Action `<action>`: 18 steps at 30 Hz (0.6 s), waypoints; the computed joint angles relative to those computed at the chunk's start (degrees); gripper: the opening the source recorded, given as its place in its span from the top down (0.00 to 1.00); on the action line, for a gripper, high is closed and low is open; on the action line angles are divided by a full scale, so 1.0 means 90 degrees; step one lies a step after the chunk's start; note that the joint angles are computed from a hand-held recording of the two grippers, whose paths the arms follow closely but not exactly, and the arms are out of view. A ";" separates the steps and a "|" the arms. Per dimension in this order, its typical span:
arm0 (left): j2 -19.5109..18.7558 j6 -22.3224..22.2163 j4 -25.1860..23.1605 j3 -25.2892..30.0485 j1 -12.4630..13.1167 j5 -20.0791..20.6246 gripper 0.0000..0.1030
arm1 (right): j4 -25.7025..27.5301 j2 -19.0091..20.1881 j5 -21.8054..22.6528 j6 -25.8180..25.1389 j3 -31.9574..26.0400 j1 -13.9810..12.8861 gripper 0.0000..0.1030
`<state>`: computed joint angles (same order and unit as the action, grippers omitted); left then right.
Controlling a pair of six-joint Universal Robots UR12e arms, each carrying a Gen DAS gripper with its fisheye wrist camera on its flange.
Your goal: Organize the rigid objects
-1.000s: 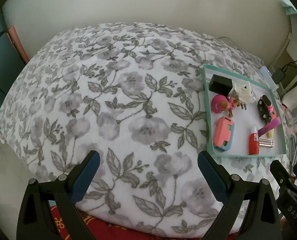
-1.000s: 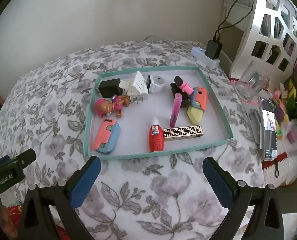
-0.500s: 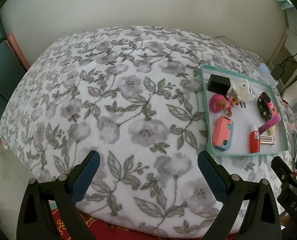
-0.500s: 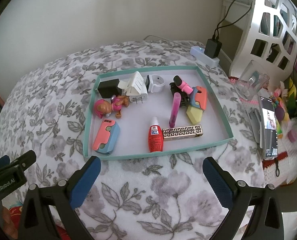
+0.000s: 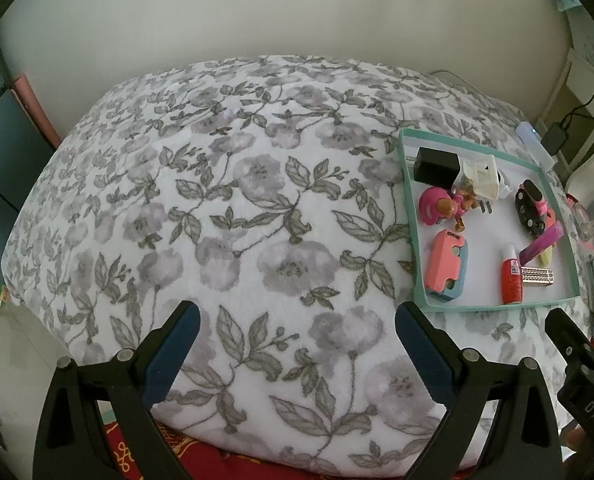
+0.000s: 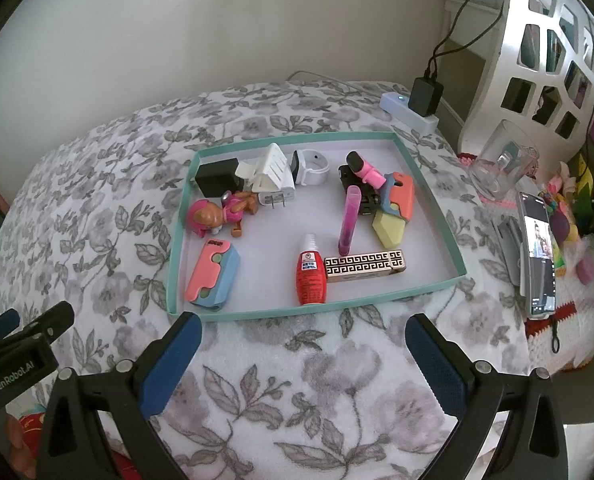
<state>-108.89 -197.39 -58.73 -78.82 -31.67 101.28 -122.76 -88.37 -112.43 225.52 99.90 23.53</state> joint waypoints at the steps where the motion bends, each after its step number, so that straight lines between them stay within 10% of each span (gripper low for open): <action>1: -0.0001 0.0002 -0.0001 0.0001 -0.0001 0.0001 0.05 | 0.0002 0.0000 0.0009 -0.0005 -0.0001 -0.0002 0.00; 18: 0.0006 0.0057 0.0016 -0.0015 -0.0006 0.0040 0.05 | -0.0026 -0.0014 0.0039 -0.0010 0.0027 -0.0016 0.00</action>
